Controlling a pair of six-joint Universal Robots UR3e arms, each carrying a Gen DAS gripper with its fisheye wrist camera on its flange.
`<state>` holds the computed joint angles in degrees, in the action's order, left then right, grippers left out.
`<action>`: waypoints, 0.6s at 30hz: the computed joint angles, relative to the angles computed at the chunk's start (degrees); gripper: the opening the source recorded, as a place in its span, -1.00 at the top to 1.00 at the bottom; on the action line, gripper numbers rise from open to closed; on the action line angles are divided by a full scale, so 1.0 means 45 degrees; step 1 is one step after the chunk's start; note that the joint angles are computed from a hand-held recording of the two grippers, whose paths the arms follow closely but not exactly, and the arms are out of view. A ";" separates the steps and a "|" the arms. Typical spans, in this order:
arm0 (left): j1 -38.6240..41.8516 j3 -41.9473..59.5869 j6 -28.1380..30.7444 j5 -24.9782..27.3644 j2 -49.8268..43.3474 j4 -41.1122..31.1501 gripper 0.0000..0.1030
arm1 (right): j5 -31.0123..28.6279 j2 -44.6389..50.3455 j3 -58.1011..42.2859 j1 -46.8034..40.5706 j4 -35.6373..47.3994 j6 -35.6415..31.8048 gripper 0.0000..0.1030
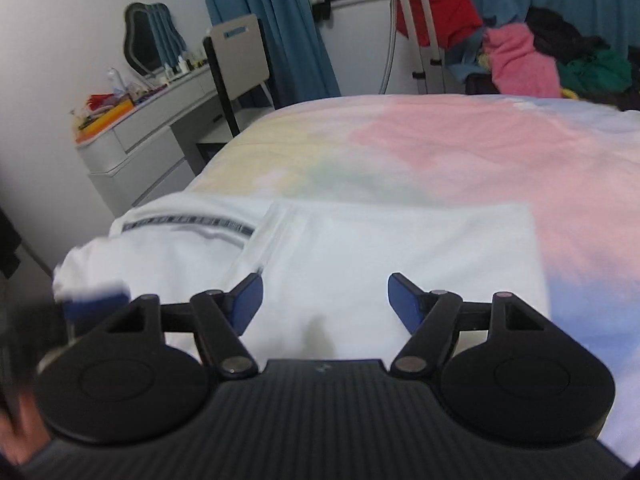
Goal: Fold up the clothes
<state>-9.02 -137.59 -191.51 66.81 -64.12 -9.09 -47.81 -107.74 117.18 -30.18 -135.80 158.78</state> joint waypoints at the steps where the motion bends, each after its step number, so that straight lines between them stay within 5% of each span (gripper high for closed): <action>1: -0.0175 -0.0010 0.0020 -0.0042 -0.0625 0.0533 -0.07 | -0.0474 0.1315 -0.0798 0.0796 -0.0844 0.0803 -0.37; 5: -0.0724 0.0179 0.0187 -0.0253 -0.2986 0.2322 0.17 | -0.1805 0.5053 -0.4144 0.3055 -0.1358 0.2684 -0.27; 9: -0.1145 0.0722 0.0198 0.0187 -0.4570 0.2744 0.36 | -0.3100 0.7290 -0.6615 0.4621 -0.0955 0.2895 -0.17; 11: -0.1154 0.1006 0.0164 0.0101 -0.5015 0.2336 0.55 | -0.4305 0.8072 -0.7619 0.5414 -0.0384 0.2456 -0.02; 13: -0.1045 0.1235 0.0140 -0.0104 -0.5385 0.1951 0.69 | -0.5483 0.8345 -0.7794 0.5984 -0.0378 0.2159 0.41; 18: -0.0223 0.0699 -0.0056 -0.1037 -0.4814 0.2197 0.93 | -0.5759 0.7632 -0.6393 0.6079 -0.2125 0.2831 0.84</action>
<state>-10.03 -134.45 -191.76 62.15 -85.79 0.80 -73.72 -73.39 88.41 -2.82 -145.36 171.52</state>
